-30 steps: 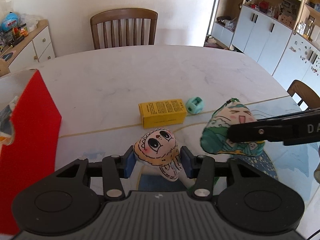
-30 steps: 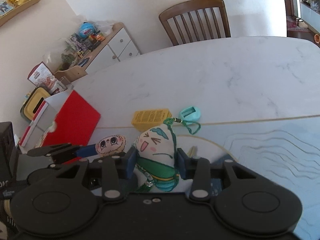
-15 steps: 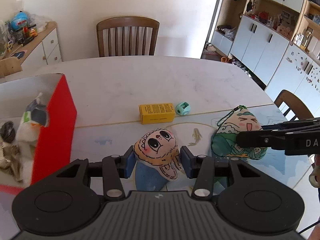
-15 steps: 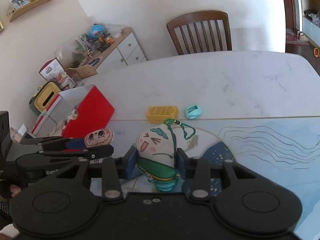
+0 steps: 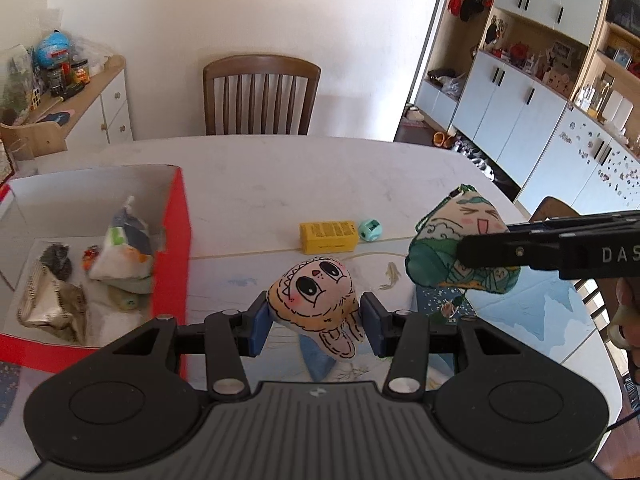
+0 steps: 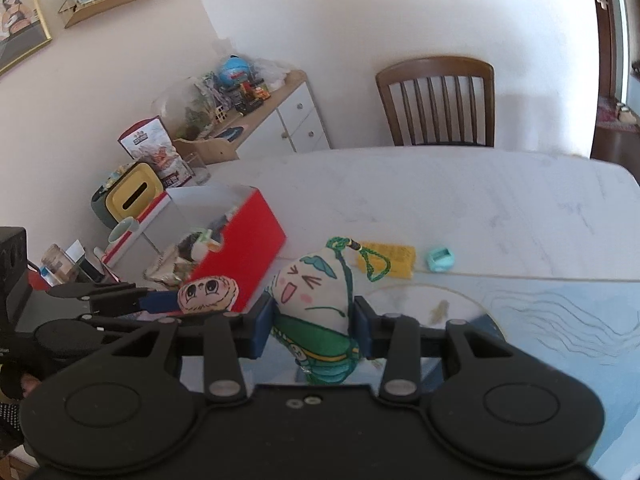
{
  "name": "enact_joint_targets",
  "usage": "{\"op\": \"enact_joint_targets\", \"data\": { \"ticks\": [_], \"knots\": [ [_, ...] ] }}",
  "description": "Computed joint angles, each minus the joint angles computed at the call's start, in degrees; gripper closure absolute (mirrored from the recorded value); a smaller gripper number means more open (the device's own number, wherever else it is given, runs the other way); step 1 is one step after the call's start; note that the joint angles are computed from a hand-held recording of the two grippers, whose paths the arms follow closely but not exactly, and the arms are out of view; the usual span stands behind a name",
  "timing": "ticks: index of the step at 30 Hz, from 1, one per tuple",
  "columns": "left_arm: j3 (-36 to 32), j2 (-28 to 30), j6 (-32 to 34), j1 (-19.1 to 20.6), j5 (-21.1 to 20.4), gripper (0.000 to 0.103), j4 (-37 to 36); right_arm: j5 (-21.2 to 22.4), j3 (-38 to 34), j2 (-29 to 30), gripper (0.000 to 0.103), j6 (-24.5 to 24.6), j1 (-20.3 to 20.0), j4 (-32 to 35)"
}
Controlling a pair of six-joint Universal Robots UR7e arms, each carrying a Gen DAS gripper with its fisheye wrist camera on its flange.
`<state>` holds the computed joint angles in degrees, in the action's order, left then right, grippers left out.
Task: Organize objects
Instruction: 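Carry the face plush with the left gripper over the box while the right gripper carries the green plush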
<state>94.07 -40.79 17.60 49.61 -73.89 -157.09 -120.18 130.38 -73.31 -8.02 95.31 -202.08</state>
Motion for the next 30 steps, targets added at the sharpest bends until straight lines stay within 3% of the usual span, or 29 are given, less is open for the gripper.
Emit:
{"op": "enact_joint_targets", "data": {
  "ticks": [14, 30],
  "knots": [
    [-7.4, -3.4, 7.3, 5.7, 1.4, 0.056, 4.0, -4.9, -14.6, 12.5, 0.062, -1.3, 8.0, 2.2],
    [-27.0, 4.6, 11.4, 11.2, 3.5, 0.056, 9.8, -6.1, -33.9, 25.9, 0.062, -5.5, 10.7, 10.0]
  ]
}}
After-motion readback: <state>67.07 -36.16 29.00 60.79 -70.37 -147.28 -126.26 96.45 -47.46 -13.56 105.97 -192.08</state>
